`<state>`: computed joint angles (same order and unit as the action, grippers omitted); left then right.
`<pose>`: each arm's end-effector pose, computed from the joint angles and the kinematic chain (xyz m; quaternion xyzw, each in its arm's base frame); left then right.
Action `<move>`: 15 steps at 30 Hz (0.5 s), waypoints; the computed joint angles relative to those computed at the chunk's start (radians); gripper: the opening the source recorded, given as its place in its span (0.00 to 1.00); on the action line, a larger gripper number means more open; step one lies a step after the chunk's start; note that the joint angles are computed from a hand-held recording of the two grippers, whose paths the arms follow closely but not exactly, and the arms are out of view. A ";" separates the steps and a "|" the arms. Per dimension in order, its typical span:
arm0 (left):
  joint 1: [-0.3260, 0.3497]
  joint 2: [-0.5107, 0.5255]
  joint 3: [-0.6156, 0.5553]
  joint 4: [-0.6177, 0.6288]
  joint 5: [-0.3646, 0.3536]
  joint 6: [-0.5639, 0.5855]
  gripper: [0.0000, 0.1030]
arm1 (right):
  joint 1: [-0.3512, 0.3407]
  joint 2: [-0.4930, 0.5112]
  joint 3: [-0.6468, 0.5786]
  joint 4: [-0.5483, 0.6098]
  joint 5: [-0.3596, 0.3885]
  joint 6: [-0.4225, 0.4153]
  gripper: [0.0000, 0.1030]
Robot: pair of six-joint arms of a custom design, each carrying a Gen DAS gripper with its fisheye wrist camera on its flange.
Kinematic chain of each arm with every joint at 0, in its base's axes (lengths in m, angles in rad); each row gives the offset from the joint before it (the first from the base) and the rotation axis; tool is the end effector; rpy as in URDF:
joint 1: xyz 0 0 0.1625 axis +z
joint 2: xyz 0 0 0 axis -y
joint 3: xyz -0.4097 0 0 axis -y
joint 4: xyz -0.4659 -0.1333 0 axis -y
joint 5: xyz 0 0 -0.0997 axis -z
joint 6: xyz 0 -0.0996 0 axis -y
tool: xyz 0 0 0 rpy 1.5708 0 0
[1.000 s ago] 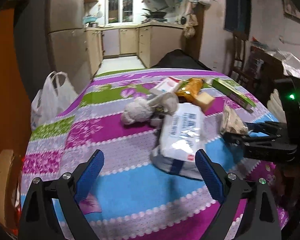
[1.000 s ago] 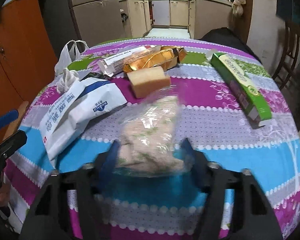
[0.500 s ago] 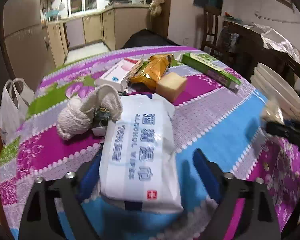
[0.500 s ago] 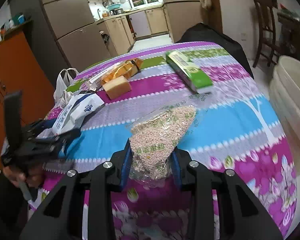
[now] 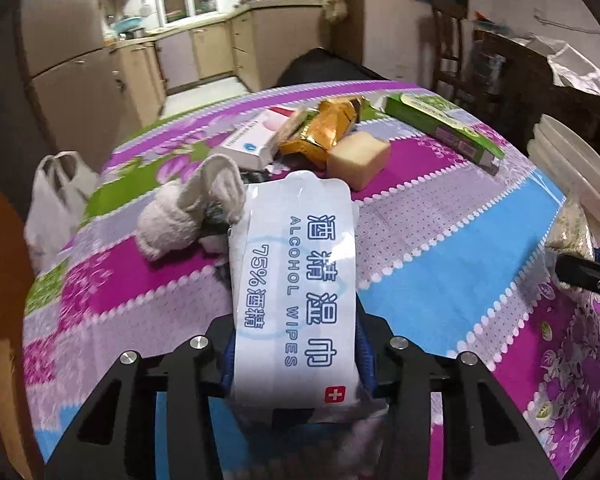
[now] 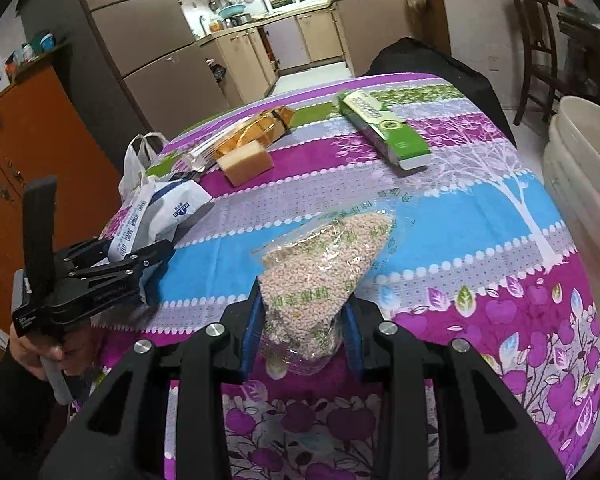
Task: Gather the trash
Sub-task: 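Grasp the clear bag of grains with the right tool while the left tool grasps the alcohol wipes pack, then carry the grain bag and wipes pack over the white bucket and open both tools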
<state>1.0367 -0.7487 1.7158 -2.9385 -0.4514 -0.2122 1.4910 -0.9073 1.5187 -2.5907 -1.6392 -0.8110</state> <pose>-0.1509 -0.6931 0.0567 0.0288 0.8367 -0.3467 0.4230 0.0651 -0.7724 0.1663 0.3434 -0.9164 0.1685 0.1176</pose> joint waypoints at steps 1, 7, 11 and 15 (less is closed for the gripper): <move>-0.010 0.001 0.005 0.006 0.024 -0.017 0.44 | 0.002 -0.001 0.002 0.001 -0.001 -0.007 0.33; -0.064 0.000 0.019 0.065 0.132 -0.126 0.44 | 0.014 -0.011 0.025 -0.001 0.007 -0.034 0.33; -0.087 0.004 0.019 0.076 0.176 -0.137 0.44 | 0.019 -0.026 0.051 -0.017 0.017 -0.054 0.33; -0.099 0.001 0.024 0.088 0.180 -0.154 0.44 | 0.020 -0.040 0.071 -0.030 0.021 -0.064 0.33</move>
<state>0.9381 -0.7473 1.7398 -2.8504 -0.2714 -0.3665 1.5107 -0.9470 1.5894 -2.6208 -1.6182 -0.8749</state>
